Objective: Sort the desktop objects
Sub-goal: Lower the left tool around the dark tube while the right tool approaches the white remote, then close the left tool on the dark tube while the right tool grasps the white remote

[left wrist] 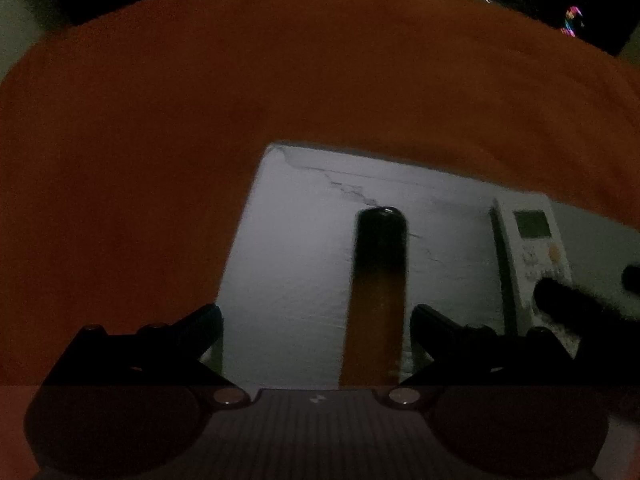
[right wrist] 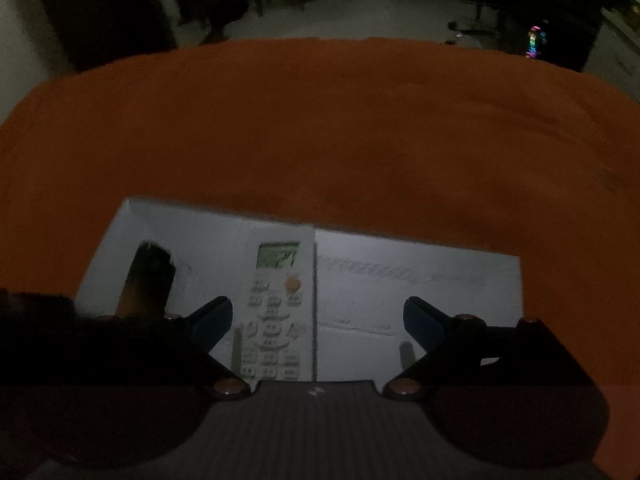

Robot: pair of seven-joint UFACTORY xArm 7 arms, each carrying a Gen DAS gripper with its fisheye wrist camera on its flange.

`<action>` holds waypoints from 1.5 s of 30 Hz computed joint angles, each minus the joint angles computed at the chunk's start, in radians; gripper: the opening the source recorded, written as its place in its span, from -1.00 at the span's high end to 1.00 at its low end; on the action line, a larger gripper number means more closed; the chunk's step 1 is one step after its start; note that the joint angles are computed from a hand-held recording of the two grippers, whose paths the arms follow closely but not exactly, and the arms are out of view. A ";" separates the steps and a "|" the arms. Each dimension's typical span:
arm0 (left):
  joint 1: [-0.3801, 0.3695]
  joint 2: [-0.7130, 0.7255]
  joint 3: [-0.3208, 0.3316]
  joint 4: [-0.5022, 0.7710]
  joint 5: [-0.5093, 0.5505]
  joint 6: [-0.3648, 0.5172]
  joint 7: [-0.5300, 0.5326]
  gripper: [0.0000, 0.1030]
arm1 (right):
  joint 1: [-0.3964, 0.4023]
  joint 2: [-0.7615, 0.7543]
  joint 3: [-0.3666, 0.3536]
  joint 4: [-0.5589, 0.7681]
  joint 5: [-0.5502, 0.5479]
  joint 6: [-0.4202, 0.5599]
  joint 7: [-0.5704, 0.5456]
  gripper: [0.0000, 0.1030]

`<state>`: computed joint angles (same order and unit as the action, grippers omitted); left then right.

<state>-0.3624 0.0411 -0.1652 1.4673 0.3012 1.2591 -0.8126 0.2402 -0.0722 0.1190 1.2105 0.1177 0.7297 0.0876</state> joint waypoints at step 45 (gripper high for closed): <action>0.056 -0.187 -0.014 -0.105 -0.154 -0.158 0.260 0.60 | 0.019 -0.113 -0.007 -0.036 0.048 0.164 -0.192 0.06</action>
<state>-0.3061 -0.1460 -0.1789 1.3621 0.1473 1.1010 -0.5528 0.2590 -0.1853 0.1116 1.1740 0.1656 0.8932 -0.1047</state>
